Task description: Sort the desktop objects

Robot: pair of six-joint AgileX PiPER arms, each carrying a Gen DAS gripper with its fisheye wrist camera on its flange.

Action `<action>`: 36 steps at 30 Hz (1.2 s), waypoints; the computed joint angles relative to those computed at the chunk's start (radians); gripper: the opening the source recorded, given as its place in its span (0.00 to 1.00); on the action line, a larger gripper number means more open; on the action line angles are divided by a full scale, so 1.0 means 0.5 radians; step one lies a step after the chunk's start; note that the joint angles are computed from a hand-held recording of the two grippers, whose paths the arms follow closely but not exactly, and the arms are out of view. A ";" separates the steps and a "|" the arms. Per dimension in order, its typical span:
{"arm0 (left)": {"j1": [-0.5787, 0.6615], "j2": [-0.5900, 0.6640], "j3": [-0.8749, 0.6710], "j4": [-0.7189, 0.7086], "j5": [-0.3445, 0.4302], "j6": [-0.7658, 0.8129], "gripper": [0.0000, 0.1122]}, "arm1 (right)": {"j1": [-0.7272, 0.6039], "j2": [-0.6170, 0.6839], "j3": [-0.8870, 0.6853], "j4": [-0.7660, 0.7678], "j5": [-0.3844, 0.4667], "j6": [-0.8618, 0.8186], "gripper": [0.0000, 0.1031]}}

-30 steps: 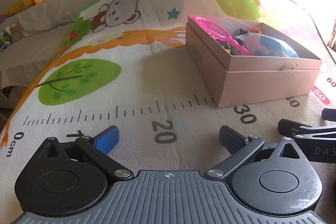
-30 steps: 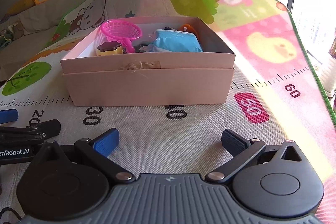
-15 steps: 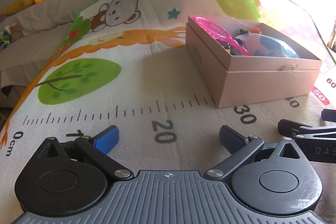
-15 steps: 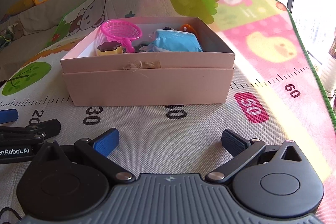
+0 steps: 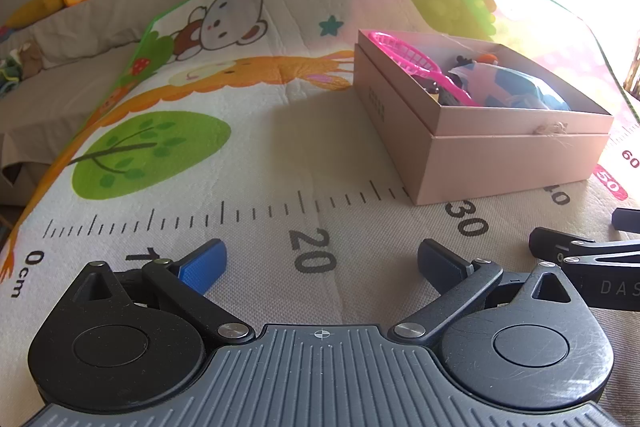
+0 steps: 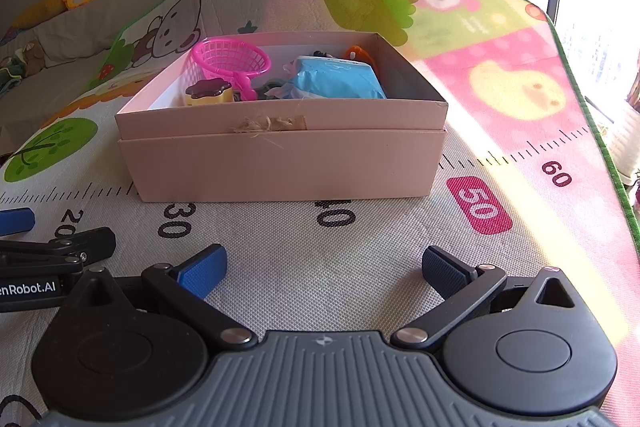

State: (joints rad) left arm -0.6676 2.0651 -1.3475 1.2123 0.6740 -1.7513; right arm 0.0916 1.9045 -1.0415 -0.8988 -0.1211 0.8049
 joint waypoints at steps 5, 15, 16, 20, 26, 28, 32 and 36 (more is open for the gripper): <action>-0.001 0.001 -0.002 -0.001 0.001 0.001 0.92 | -0.001 0.002 -0.002 -0.007 0.000 0.007 1.00; 0.000 0.000 0.000 0.002 -0.001 -0.002 0.92 | -0.002 0.004 -0.004 -0.012 -0.002 0.012 1.00; 0.000 0.000 0.002 0.002 -0.001 -0.003 0.92 | -0.002 0.004 -0.004 -0.012 -0.002 0.012 1.00; 0.000 -0.001 0.003 0.003 -0.002 -0.003 0.92 | -0.003 0.005 -0.004 -0.014 -0.003 0.013 1.00; 0.001 -0.002 0.004 0.003 -0.003 -0.004 0.92 | -0.005 0.003 -0.003 -0.027 -0.003 0.025 1.00; 0.001 -0.002 0.004 0.003 -0.003 -0.004 0.92 | -0.005 0.003 -0.003 -0.032 -0.004 0.029 1.00; 0.001 -0.002 0.004 0.003 -0.003 -0.004 0.92 | -0.006 0.002 -0.002 -0.039 -0.004 0.036 1.00; 0.001 -0.002 0.005 0.004 -0.004 -0.005 0.92 | -0.007 0.000 -0.001 -0.040 -0.004 0.037 1.00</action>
